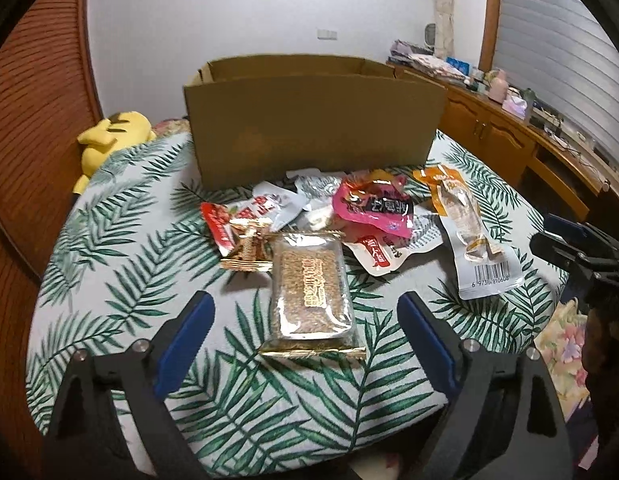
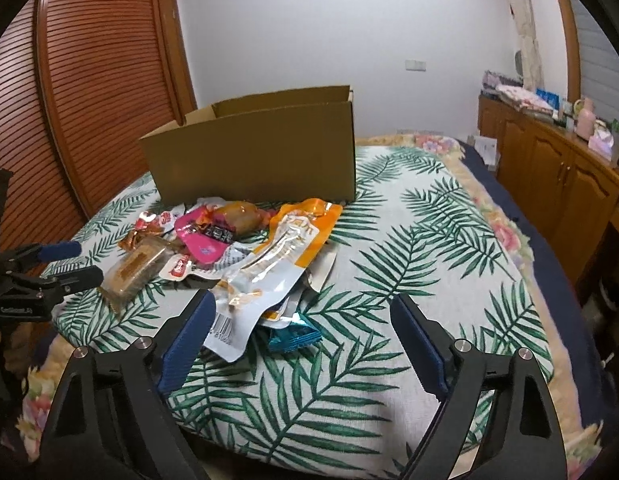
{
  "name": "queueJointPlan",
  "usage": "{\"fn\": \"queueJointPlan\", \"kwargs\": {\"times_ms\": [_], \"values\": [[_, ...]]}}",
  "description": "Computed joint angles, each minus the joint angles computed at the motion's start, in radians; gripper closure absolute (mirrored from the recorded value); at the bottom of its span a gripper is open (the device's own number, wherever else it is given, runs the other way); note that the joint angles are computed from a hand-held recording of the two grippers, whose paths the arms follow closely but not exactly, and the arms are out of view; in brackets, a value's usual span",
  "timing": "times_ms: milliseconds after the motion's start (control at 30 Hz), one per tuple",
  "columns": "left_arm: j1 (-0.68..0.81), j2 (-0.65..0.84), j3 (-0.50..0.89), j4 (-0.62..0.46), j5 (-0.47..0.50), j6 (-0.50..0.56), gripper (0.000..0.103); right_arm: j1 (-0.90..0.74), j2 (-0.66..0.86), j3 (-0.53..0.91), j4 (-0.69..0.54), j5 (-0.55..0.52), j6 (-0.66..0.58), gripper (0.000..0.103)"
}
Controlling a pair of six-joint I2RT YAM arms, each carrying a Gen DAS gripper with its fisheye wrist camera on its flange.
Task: Organize snacks
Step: 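Grasp the sesame-bar pack with the left tool while the right tool grasps the orange pouch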
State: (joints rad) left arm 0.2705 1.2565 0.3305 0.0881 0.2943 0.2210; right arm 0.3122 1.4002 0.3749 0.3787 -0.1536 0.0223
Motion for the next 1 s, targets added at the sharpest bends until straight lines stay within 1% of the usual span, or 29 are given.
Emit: {"fn": "queueJointPlan", "kwargs": {"times_ms": [133, 267, 333, 400, 467, 500, 600, 767, 900, 967, 1000], "values": [[0.012, 0.104, 0.062, -0.01, 0.046, 0.011, 0.015, 0.0, 0.072, 0.061, -0.013, -0.037, -0.012, 0.014], [0.029, 0.177, 0.116, -0.023, 0.068, 0.016, 0.016, 0.032, 0.131, 0.12, -0.031, -0.032, -0.032, 0.014], [0.032, 0.218, 0.145, -0.035, 0.066, 0.016, 0.023, 0.051, 0.163, 0.148, -0.035, -0.026, -0.042, 0.014], [0.03, 0.244, 0.159, -0.036, 0.063, 0.018, 0.025, 0.065, 0.2, 0.179, -0.042, -0.015, -0.052, 0.014], [0.021, 0.262, 0.166, -0.028, 0.051, 0.019, 0.032, 0.072, 0.232, 0.209, -0.052, -0.012, -0.057, 0.014], [0.019, 0.272, 0.171, -0.029, 0.05, 0.02, 0.039, 0.073, 0.247, 0.224, -0.057, -0.013, -0.06, 0.014], [0.012, 0.299, 0.185, -0.028, 0.061, 0.02, 0.046, 0.066, 0.285, 0.266, -0.08, -0.029, -0.063, 0.014], [0.002, 0.331, 0.2, -0.019, 0.058, 0.023, 0.047, 0.06, 0.333, 0.322, -0.118, -0.05, -0.069, 0.014], [0.001, 0.364, 0.218, -0.018, 0.057, 0.028, 0.044, 0.057, 0.369, 0.362, -0.149, -0.051, -0.069, 0.014], [-0.002, 0.363, 0.219, -0.018, 0.055, 0.027, 0.044, 0.054, 0.389, 0.384, -0.165, -0.062, -0.063, 0.014], [-0.002, 0.365, 0.22, -0.017, 0.057, 0.03, 0.046, 0.056, 0.401, 0.397, -0.174, -0.065, -0.059, 0.014]]}}
